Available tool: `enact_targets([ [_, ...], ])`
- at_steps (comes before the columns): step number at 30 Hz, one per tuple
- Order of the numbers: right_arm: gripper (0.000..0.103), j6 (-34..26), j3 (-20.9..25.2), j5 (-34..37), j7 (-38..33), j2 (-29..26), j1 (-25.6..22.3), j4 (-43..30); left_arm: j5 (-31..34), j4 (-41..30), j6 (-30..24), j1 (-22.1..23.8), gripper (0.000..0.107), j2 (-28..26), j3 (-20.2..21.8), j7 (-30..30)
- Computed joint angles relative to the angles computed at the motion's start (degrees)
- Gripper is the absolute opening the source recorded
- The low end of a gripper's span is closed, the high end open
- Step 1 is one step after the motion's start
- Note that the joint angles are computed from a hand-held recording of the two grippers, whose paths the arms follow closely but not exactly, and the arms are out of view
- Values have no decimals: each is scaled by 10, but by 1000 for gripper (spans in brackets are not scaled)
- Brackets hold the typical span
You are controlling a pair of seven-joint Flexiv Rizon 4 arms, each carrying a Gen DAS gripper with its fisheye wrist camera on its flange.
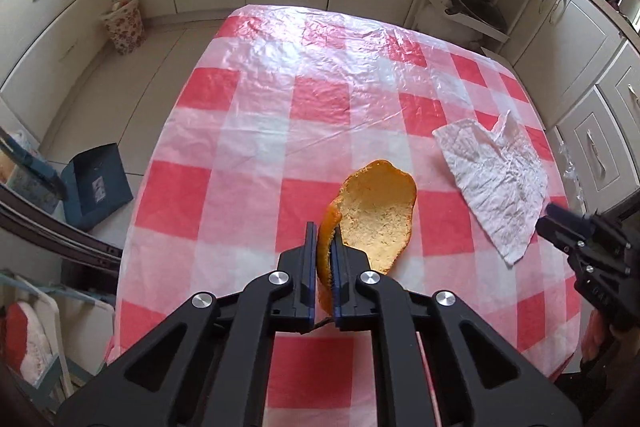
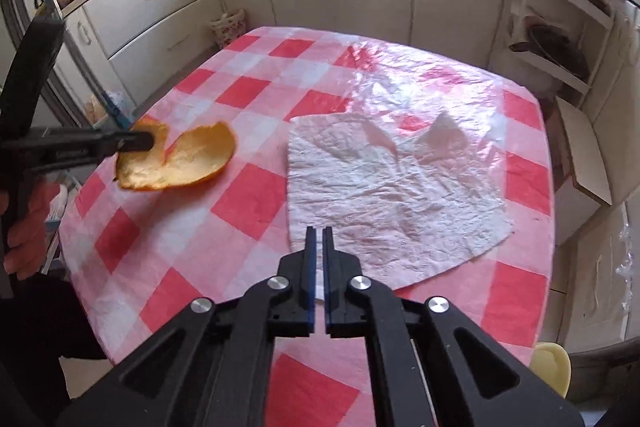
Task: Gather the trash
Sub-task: 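Grasp the white tissue with the right gripper while the left gripper grasps the orange peel, then lift the peel and tissue off the table toward the yellow basin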
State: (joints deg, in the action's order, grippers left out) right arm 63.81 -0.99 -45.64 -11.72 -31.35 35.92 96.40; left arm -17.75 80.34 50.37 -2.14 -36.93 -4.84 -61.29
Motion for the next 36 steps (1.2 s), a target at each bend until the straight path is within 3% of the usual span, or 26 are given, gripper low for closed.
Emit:
enact_targets([
  [1, 96, -13, -34, -50, 67, 17, 20, 22, 1, 8, 3, 1, 6, 3, 1, 2],
  [2, 96, -17, -50, -76, 97, 24, 27, 32, 4, 14, 5, 1, 6, 6, 4, 3],
  [7, 96, -37, -10, -21, 89, 5, -28, 19, 14, 12, -8, 0, 6, 2, 8, 2],
  [10, 96, -61, -10, -3, 81, -15, -33, -4, 15, 9, -8, -1, 7, 0, 3, 12],
  [13, 96, -44, -7, 18, 71, -38, -44, -27, 16, 5, -17, -2, 13, -2, 2, 20],
  [17, 96, -22, 16, 67, 8, -69, -50, -68, 21, -3, -29, -6, 21, -6, 4, 22],
  [21, 96, -69, 29, 87, -115, -105, -25, -131, 24, -5, -30, -10, 22, -8, 5, 23],
  [24, 85, -49, 7, 81, -126, -109, -4, -129, 28, -4, -27, -13, 22, -9, 7, 20],
  [27, 44, -40, -22, 76, -91, -92, 7, -104, 35, -7, -30, -17, 22, -11, 12, 13],
  [29, 4, -30, -29, 81, -57, -76, 0, -80, 37, -10, -34, -17, 22, -14, 14, 8],
  [33, 3, 7, -29, 83, -11, -54, -13, -45, 34, -11, -34, -14, 19, -16, 11, 2],
  [36, 3, 59, -35, 74, 11, -43, -14, -29, 15, -3, -30, -5, 9, -10, -2, 11],
])
